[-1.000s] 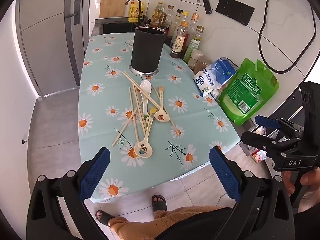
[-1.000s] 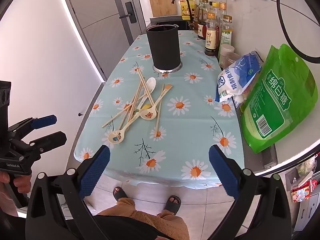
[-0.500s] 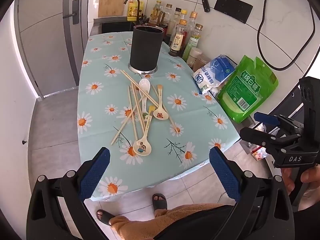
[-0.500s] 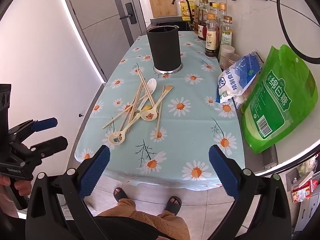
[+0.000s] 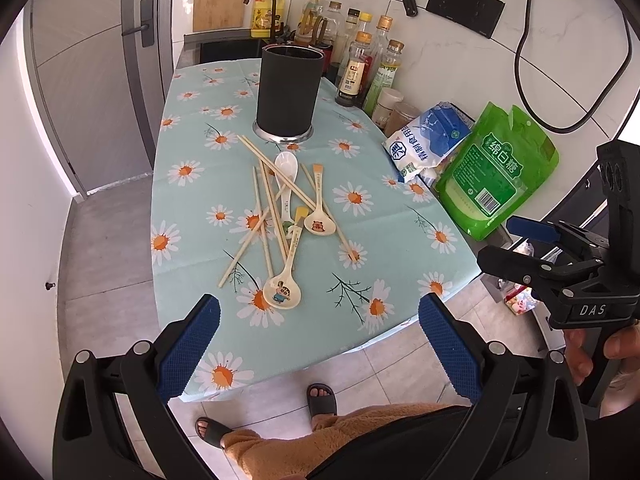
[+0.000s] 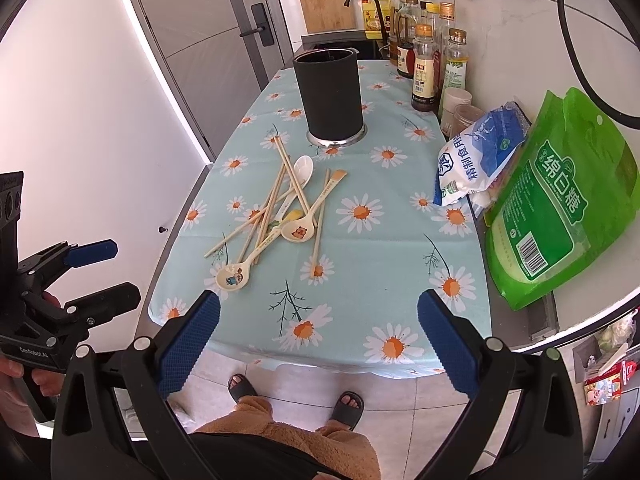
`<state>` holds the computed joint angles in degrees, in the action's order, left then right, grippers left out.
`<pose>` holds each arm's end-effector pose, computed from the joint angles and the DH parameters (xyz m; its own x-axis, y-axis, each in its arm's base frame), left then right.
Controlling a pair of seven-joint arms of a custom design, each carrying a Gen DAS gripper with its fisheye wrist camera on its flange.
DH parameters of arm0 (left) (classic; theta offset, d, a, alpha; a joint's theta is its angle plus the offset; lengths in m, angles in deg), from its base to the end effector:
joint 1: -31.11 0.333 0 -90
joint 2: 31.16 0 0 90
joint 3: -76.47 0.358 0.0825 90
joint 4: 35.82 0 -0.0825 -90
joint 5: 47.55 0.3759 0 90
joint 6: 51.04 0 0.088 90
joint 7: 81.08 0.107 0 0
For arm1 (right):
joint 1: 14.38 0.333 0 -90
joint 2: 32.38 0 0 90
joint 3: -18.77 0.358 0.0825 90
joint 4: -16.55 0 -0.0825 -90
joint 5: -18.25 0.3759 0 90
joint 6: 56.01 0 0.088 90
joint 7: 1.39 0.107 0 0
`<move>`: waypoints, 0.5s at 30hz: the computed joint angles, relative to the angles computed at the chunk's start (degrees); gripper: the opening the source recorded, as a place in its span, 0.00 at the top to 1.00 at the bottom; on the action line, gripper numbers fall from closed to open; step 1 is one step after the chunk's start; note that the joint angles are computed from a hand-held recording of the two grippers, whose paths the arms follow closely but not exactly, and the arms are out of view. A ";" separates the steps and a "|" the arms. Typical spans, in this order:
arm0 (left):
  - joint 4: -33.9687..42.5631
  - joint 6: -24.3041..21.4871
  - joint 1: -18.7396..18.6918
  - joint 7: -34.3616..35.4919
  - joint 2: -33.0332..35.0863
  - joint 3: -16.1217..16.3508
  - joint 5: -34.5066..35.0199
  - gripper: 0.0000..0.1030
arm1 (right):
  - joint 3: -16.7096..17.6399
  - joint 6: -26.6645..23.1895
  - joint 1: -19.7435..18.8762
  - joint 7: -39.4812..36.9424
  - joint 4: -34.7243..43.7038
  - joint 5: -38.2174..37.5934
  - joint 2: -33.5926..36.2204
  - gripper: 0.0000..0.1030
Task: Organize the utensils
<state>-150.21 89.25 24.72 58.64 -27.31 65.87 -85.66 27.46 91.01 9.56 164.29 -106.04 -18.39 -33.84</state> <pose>0.5726 -0.1728 0.5141 -0.6928 -0.6968 0.1856 -0.6541 0.4989 -0.5686 0.4680 0.3115 0.5086 -0.2311 -0.9603 -0.1564 -0.7727 0.2788 -0.5702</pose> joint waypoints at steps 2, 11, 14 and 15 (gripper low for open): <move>-0.04 -0.08 -0.01 0.11 -0.04 -0.01 0.00 0.06 | 0.00 0.00 0.01 0.05 -0.01 -0.01 -0.02 0.05; 0.69 -0.01 -0.12 -0.66 0.37 0.01 0.59 0.06 | 0.02 -0.02 0.10 -0.04 0.07 -0.08 0.11 0.05; 0.76 -0.15 -0.06 -0.80 0.45 -0.04 0.82 0.06 | 0.02 -0.10 0.14 0.04 0.21 -0.23 0.25 0.05; 0.69 -0.01 -0.07 -0.72 0.42 -0.07 0.82 0.06 | 0.02 0.00 0.16 0.06 0.20 -0.31 0.30 0.05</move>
<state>-149.52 89.24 24.65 57.92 -26.89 65.80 -84.83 27.48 91.01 9.72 164.35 -105.84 -18.70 -33.53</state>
